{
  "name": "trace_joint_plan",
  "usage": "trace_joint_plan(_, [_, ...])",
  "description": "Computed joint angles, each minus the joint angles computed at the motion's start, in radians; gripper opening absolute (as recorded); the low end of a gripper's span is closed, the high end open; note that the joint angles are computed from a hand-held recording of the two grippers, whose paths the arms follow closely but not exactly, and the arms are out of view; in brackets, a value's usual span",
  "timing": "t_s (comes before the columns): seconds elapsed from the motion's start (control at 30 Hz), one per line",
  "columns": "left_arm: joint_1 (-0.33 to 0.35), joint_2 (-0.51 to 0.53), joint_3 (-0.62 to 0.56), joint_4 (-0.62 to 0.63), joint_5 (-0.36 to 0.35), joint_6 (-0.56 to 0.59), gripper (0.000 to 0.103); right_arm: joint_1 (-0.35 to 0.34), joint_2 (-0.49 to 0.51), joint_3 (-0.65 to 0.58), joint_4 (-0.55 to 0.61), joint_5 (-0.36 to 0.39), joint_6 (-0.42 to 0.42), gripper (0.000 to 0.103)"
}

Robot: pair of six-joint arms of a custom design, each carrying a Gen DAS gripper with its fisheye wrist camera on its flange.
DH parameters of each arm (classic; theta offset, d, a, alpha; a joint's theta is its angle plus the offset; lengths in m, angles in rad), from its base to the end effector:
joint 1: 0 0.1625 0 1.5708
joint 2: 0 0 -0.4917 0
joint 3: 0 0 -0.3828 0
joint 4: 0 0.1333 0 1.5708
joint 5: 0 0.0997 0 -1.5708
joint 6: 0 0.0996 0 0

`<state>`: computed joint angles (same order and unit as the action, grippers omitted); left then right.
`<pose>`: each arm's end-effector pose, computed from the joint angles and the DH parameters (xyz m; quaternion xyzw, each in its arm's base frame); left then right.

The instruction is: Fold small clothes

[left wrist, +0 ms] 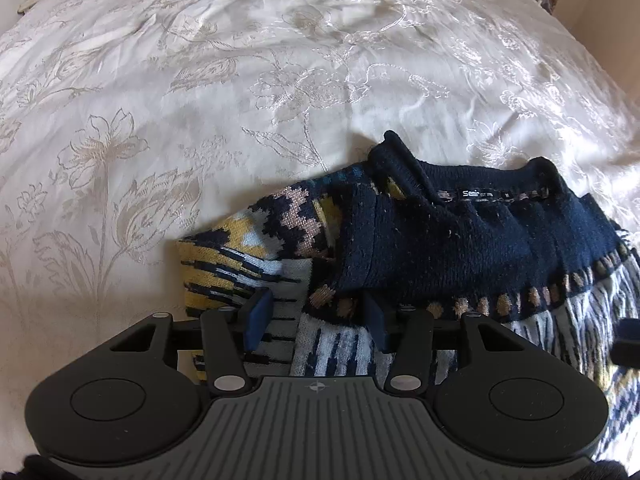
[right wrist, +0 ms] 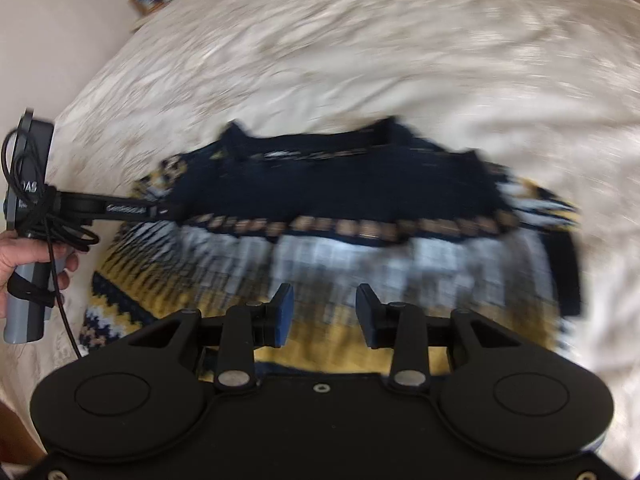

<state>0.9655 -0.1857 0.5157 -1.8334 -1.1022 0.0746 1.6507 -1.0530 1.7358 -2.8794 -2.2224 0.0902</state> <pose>-0.3876 -0.8735 0.0339 0.3315 0.9139 -0.0292 0.2325 0.1259 -0.6596 0.3424 -0.1032 -0.9009 0.3164 0.2787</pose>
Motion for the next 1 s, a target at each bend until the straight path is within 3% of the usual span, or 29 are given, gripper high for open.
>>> trace_joint_plan(0.1, [0.004, 0.001, -0.010, 0.008, -0.012, 0.001, 0.049, -0.011, 0.045, -0.054, 0.042, -0.013, -0.019, 0.045])
trace_joint_plan(0.2, [0.006, -0.001, -0.011, 0.011, -0.014, 0.010, 0.049, -0.018, 0.075, -0.097, 0.102, -0.125, -0.013, 0.036])
trace_joint_plan(0.37, [0.002, -0.012, -0.003, 0.021, 0.000, -0.007, 0.049, -0.021, 0.072, -0.113, 0.142, -0.260, 0.024, 0.035])
trace_joint_plan(0.43, [-0.008, -0.030, 0.017, 0.017, 0.013, -0.022, 0.048, -0.014, 0.052, -0.093, 0.112, -0.257, 0.051, 0.040])
trace_joint_plan(0.57, [-0.038, -0.114, 0.163, -0.068, 0.019, -0.036, 0.048, 0.010, 0.003, 0.004, -0.055, -0.239, 0.077, 0.059])
trace_joint_plan(0.8, [-0.084, -0.167, 0.277, -0.033, -0.095, -0.152, 0.048, 0.025, -0.074, 0.137, -0.113, -0.204, 0.160, 0.060])
trace_joint_plan(1.0, [-0.129, -0.133, 0.307, -0.012, -0.072, -0.220, 0.048, 0.022, -0.133, 0.216, -0.120, -0.177, 0.163, 0.061])
